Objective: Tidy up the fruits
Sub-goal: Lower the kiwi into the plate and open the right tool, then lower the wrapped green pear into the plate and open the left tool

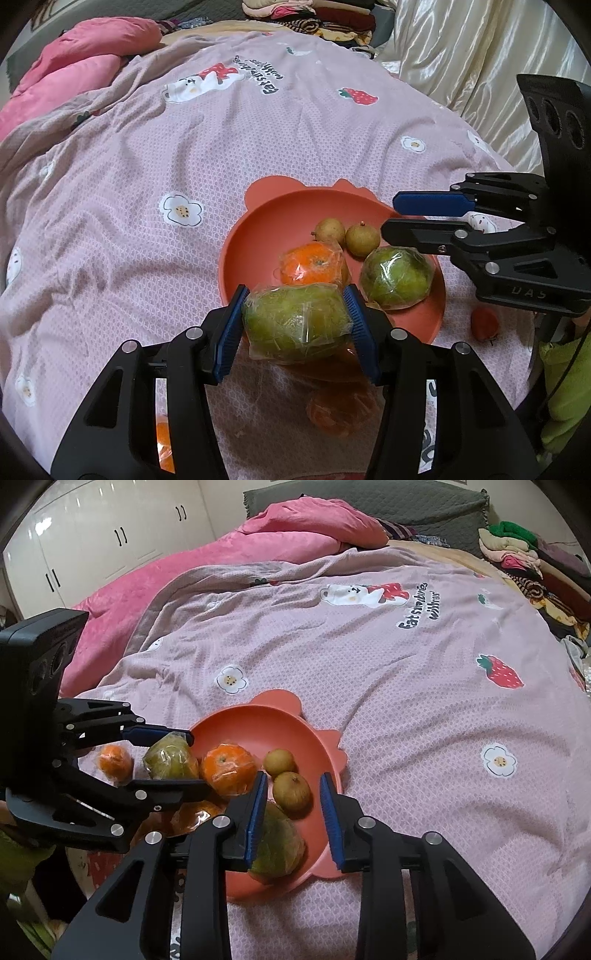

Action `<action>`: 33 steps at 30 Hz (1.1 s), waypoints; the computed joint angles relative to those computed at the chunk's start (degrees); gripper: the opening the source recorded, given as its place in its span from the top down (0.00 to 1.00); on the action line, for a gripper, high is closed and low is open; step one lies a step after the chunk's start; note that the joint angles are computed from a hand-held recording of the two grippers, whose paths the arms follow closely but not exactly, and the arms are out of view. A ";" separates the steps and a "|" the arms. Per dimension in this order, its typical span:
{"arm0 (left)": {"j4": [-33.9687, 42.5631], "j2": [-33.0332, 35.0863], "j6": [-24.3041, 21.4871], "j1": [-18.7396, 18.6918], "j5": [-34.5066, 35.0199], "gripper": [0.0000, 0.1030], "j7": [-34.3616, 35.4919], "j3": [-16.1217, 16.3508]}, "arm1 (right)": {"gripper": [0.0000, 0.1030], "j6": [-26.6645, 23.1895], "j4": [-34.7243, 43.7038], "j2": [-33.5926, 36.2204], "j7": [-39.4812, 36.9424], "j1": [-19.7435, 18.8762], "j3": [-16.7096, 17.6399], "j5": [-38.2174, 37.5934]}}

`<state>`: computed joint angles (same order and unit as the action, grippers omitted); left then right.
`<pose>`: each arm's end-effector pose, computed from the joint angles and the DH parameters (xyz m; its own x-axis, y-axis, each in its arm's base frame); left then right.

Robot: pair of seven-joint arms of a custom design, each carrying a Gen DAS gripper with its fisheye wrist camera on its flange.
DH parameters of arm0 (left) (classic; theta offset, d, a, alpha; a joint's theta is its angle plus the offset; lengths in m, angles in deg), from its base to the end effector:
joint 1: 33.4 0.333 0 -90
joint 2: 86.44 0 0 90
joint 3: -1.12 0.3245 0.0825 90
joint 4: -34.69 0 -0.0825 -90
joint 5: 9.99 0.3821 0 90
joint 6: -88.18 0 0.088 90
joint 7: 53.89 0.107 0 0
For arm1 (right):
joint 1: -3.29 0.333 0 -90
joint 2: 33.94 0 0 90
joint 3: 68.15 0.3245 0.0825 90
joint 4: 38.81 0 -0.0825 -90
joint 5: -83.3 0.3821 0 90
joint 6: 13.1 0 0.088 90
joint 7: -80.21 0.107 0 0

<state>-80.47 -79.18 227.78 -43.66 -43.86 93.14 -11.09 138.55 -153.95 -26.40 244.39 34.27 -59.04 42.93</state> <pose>0.5602 -0.2291 0.4351 -0.8438 -0.5232 0.1196 -0.5043 0.6965 -0.5104 0.4621 0.4072 0.4520 -0.0040 -0.9864 -0.1644 -0.7954 0.1028 -0.5973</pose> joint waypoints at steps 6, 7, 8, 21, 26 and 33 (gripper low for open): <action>-0.07 -0.11 0.09 -0.17 0.46 0.57 -0.71 0.03 | 0.65 0.21 -1.11 -1.48 2.79 0.09 -0.19 -2.32; -0.01 -0.09 0.04 -0.18 0.53 0.57 -0.86 0.04 | 0.63 0.18 -1.20 -1.61 3.00 0.03 -0.14 -2.45; -0.05 -0.13 0.15 -0.24 0.76 0.57 -1.02 0.04 | 0.61 0.07 -1.27 -1.75 3.28 0.00 -0.10 -2.65; 0.09 0.05 0.39 -0.34 1.27 0.56 -1.99 0.00 | 0.58 -0.93 -1.94 -2.93 5.16 -0.22 0.22 -4.55; 0.08 0.01 0.55 -0.41 1.34 0.55 -2.20 -0.03 | 0.53 -1.17 -2.63 -3.88 6.57 -0.43 0.37 -5.77; 0.01 -0.20 0.78 -0.35 1.01 0.55 -1.98 -0.05 | 0.50 -0.83 -3.34 -4.36 7.27 -0.87 0.58 -5.71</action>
<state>-80.47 -79.38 228.56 -44.01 -42.85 91.16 -11.14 137.72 -157.29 -30.77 251.66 33.40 -58.46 37.22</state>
